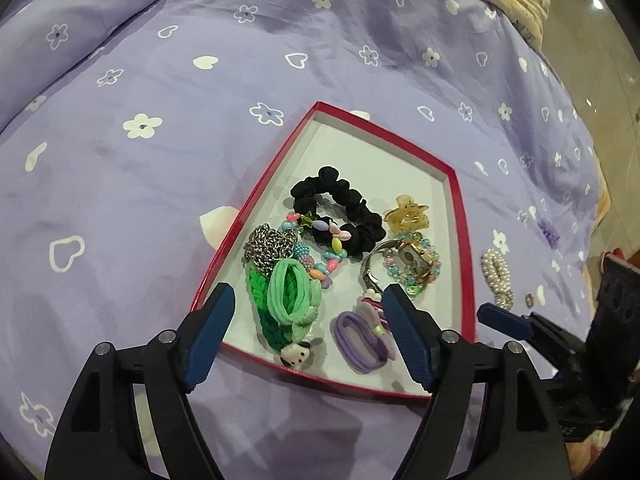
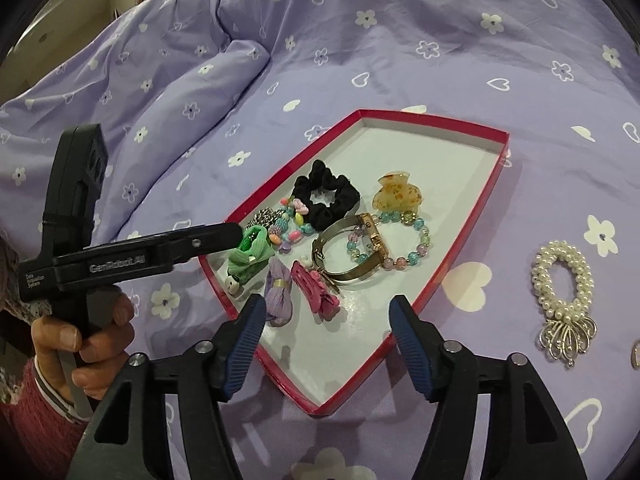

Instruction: Organize jewelry

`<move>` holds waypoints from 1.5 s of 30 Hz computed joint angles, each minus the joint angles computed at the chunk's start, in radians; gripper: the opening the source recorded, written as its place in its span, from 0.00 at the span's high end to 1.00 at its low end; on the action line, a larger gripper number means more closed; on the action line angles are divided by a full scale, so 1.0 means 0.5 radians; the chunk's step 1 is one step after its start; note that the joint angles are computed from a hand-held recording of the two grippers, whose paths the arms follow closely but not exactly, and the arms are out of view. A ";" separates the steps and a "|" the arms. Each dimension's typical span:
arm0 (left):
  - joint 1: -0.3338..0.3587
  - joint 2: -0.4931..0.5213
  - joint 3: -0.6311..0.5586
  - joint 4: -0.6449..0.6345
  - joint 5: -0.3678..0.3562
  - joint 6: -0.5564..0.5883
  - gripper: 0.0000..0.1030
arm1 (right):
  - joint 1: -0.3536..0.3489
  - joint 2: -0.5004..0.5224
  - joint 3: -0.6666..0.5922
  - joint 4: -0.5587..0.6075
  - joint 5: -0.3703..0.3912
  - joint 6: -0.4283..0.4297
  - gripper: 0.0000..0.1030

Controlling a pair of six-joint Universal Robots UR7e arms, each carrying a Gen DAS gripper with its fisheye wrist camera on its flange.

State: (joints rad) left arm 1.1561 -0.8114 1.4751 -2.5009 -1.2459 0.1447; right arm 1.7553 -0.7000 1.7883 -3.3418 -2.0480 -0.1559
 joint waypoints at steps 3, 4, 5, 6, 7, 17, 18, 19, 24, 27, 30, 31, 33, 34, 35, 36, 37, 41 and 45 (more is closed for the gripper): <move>0.015 -0.048 0.034 -0.001 -0.070 -0.067 0.20 | 0.002 -0.003 0.025 -0.046 -0.004 0.002 0.29; 0.018 -0.066 0.052 -0.005 -0.085 -0.092 0.20 | 0.003 -0.005 0.034 -0.058 -0.004 0.003 0.28; 0.019 -0.084 0.070 -0.010 -0.096 -0.108 0.20 | 0.002 -0.007 0.044 -0.073 -0.001 0.004 0.27; 0.021 -0.101 0.089 -0.016 -0.106 -0.121 0.20 | 0.001 -0.009 0.058 -0.098 0.003 0.008 0.25; 0.022 -0.120 0.108 -0.021 -0.109 -0.136 0.19 | 0.001 -0.008 0.069 -0.119 0.006 0.014 0.25; 0.002 -0.318 0.381 -0.140 -0.071 -0.234 0.18 | 0.009 -0.025 0.223 -0.423 0.084 0.111 0.16; 0.001 -0.329 0.399 -0.148 -0.063 -0.235 0.18 | 0.012 -0.024 0.239 -0.458 0.087 0.117 0.16; 0.001 -0.340 0.421 -0.162 -0.054 -0.234 0.18 | 0.012 -0.025 0.257 -0.489 0.096 0.122 0.16; -0.014 -0.381 0.516 -0.225 0.059 -0.206 0.18 | 0.023 -0.014 0.322 -0.631 0.124 0.127 0.14; -0.041 -0.400 0.581 -0.301 0.163 -0.151 0.18 | 0.033 -0.002 0.343 -0.690 0.106 0.126 0.13; -0.068 -0.421 0.642 -0.401 0.238 -0.074 0.18 | 0.047 0.011 0.353 -0.713 0.068 0.099 0.13; -0.075 -0.427 0.657 -0.434 0.255 -0.044 0.18 | 0.053 0.013 0.354 -0.712 0.055 0.089 0.12; -0.099 -0.446 0.698 -0.522 0.302 0.030 0.18 | 0.070 0.018 0.354 -0.703 0.006 0.071 0.12; -0.110 -0.454 0.713 -0.553 0.319 0.062 0.18 | 0.080 0.016 0.354 -0.695 -0.015 0.064 0.12; -0.121 -0.465 0.727 -0.584 0.333 0.098 0.18 | 0.100 0.011 0.350 -0.687 -0.053 0.045 0.12; -0.135 -0.476 0.744 -0.621 0.349 0.138 0.18 | 0.116 0.008 0.349 -0.691 -0.079 0.027 0.12; -0.150 -0.486 0.762 -0.659 0.368 0.173 0.18 | 0.143 0.003 0.344 -0.704 -0.117 -0.007 0.12; -0.200 -0.529 0.821 -0.770 0.420 0.290 0.10 | 0.238 0.008 0.321 -0.816 -0.255 -0.145 0.04; -0.255 -0.546 0.917 -1.045 0.507 0.431 0.05 | 0.350 0.067 0.267 -1.030 -0.455 -0.305 0.01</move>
State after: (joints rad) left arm 1.0288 -1.0845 1.9337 -3.0235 -0.9923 0.3603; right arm 1.9305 -0.6665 1.9219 -3.8569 -2.2754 -0.3083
